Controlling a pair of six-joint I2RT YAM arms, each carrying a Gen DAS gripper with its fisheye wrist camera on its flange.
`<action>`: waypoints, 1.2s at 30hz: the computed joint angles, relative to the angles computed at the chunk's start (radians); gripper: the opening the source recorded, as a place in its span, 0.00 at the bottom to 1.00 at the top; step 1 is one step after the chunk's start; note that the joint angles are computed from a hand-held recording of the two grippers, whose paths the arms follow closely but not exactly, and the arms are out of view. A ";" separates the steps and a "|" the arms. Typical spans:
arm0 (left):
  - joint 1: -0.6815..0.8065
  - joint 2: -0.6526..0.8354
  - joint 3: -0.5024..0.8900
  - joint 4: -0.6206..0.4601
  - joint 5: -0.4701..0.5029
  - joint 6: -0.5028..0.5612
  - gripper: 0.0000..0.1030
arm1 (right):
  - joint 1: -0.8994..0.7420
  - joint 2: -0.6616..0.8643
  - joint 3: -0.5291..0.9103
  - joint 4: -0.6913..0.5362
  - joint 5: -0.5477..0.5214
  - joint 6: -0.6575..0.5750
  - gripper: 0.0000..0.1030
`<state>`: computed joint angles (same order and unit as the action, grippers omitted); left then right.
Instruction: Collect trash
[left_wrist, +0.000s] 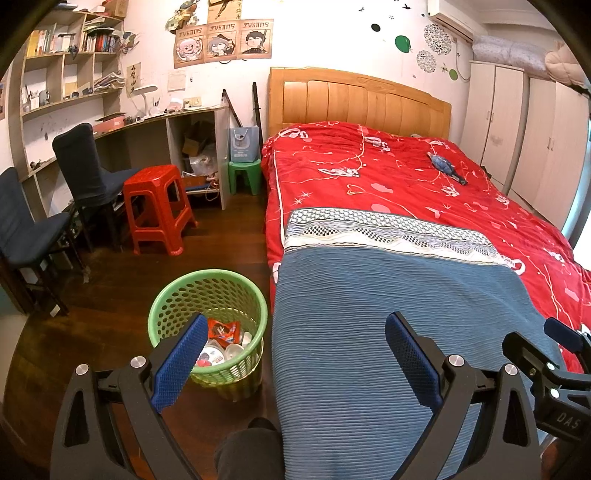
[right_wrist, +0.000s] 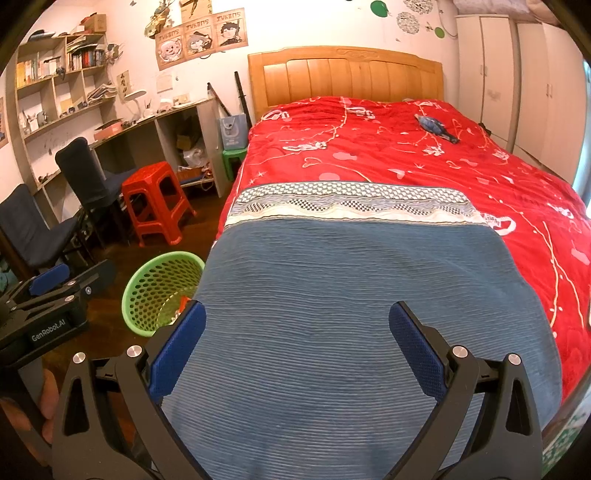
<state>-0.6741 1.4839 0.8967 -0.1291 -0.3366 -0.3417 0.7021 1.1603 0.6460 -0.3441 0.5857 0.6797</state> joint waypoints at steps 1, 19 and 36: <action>-0.001 0.001 0.000 0.000 -0.004 -0.001 0.91 | 0.001 0.000 0.000 0.000 0.002 0.001 0.95; 0.002 -0.005 0.012 -0.016 -0.016 0.000 0.91 | 0.010 0.008 -0.006 0.006 0.004 0.013 0.95; 0.003 0.001 0.012 -0.014 -0.028 -0.004 0.91 | 0.008 0.011 -0.016 0.022 -0.005 0.012 0.95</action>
<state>-0.6710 1.4849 0.9084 -0.1427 -0.3642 -0.3461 0.7103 1.1708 0.6296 -0.3217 0.5810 0.6916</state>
